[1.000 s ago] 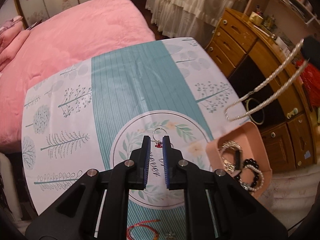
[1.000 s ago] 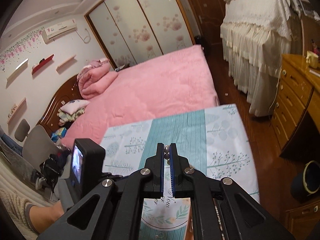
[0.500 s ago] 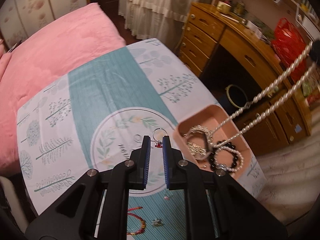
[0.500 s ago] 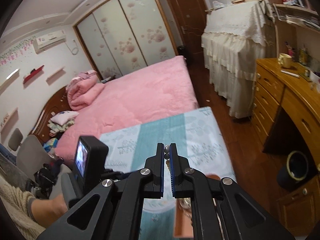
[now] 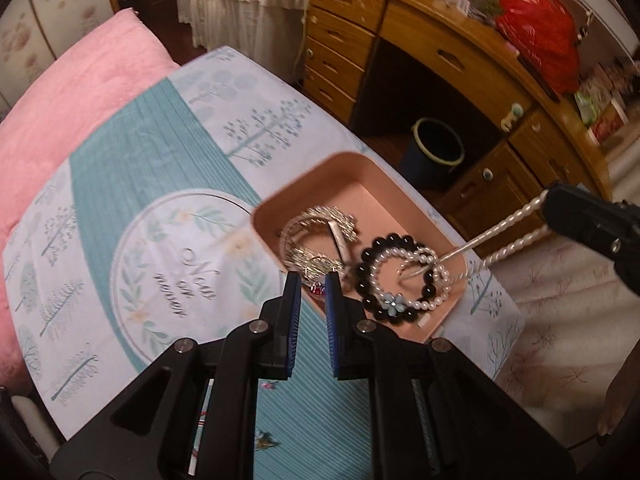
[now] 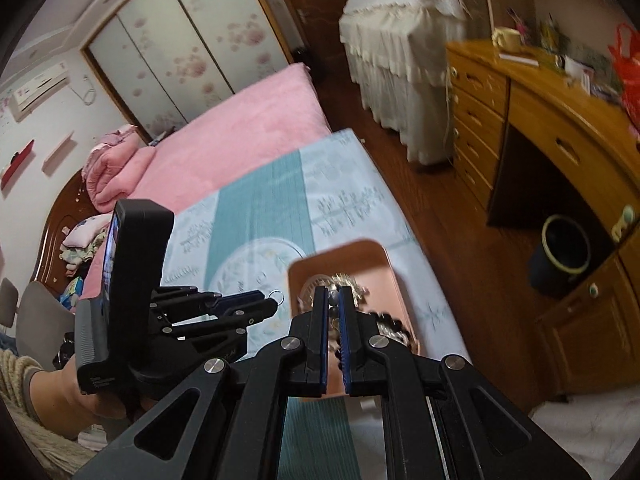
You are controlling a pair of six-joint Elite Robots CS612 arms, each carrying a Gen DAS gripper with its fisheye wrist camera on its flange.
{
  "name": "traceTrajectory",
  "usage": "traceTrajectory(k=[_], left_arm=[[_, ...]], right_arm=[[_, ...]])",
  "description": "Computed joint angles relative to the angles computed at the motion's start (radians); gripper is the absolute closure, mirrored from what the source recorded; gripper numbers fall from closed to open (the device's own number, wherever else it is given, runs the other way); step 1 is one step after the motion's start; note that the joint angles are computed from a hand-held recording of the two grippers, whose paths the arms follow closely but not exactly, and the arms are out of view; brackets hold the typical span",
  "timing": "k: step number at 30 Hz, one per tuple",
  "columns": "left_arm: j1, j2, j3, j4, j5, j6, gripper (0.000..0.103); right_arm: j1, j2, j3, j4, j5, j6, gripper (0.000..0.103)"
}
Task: Organize jewelry
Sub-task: 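Lift necklace and ring into the pink box and open both tools, then withdraw both tools from the box toward the red string bracelet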
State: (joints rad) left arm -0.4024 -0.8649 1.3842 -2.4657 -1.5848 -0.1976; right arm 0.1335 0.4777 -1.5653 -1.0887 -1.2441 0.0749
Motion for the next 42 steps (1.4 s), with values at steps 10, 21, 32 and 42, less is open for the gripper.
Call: traceTrajectory(k=[10,21,32,42], left_arm=[[-0.008,0.037,-0.021,0.039,-0.036,0.003,0.093],[-0.011,0.052,-0.031,0.063,-0.046,0.020,0.093],[-0.012,0.052,-0.034,0.077,-0.036,0.030,0.093],[-0.002,0.018,-0.001,0.093,-0.023,0.029,0.064]], right_arm=[[0.010,0.031,0.035,0.000,0.003,0.019,0.098],[0.025,0.030,0.107,0.016,-0.012,0.003,0.098],[0.040,0.031,0.153,0.063,-0.041,-0.038,0.096],[0.053,0.023,0.170,0.052,-0.068,-0.035,0.073]])
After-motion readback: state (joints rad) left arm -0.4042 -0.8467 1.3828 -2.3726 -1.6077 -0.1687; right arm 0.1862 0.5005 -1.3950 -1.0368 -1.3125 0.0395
